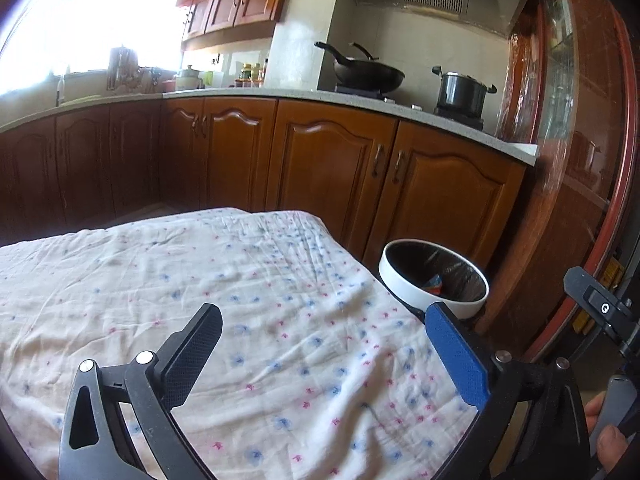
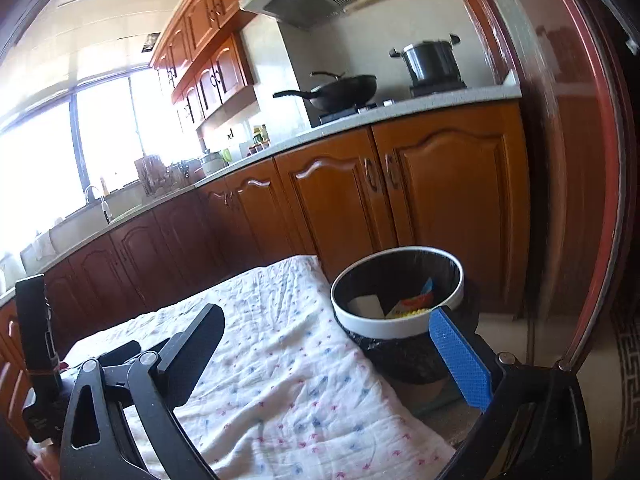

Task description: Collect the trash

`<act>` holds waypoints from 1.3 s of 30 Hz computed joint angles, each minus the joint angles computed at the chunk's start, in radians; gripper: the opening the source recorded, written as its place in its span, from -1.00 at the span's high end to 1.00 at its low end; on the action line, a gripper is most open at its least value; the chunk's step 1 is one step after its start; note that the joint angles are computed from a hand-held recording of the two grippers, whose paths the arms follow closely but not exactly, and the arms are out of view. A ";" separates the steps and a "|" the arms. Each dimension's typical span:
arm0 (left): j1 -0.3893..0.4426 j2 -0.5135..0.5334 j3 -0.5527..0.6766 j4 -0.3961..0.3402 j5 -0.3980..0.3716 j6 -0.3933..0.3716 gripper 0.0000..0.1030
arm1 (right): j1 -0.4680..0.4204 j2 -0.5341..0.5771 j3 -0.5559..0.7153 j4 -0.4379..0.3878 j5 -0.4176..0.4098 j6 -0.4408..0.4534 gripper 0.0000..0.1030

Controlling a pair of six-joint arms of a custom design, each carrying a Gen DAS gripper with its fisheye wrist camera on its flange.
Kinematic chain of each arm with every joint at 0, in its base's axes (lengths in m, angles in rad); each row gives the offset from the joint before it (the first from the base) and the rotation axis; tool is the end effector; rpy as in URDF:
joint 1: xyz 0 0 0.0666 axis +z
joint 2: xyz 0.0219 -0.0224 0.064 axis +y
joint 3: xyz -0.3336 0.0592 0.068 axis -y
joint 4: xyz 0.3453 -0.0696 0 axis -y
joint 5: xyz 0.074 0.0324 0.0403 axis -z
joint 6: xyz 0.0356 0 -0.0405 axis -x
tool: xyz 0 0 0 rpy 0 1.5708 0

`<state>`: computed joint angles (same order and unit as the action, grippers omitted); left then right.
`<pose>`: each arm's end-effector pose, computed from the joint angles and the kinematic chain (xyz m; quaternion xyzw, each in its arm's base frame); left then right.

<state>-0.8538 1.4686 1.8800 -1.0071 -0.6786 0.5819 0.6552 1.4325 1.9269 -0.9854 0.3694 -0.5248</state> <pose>0.3162 -0.3294 0.5502 -0.0416 0.8466 -0.0691 0.5262 0.3583 0.2586 0.5835 0.0393 0.8475 0.1502 0.5075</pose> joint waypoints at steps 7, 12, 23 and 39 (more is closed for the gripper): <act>-0.077 -0.073 -0.179 0.082 -0.161 0.006 -0.99 | 0.063 -0.045 -0.141 0.125 0.152 0.050 -1.00; -0.096 -0.079 -0.225 0.071 -0.189 0.025 -0.99 | 0.081 -0.053 -0.207 0.169 0.156 0.048 -1.00; -0.081 -0.083 -0.250 0.073 -0.207 -0.005 -0.99 | 0.106 -0.082 -0.275 0.199 0.167 0.039 -1.00; -0.055 -0.132 -0.321 0.124 -0.196 -0.052 -0.99 | 0.114 -0.112 -0.327 0.246 0.189 0.048 -1.00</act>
<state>-0.9088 1.3369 1.5594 -0.8833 -0.8745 0.5301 0.7693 1.3203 1.6000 -0.7395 0.5581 -0.4765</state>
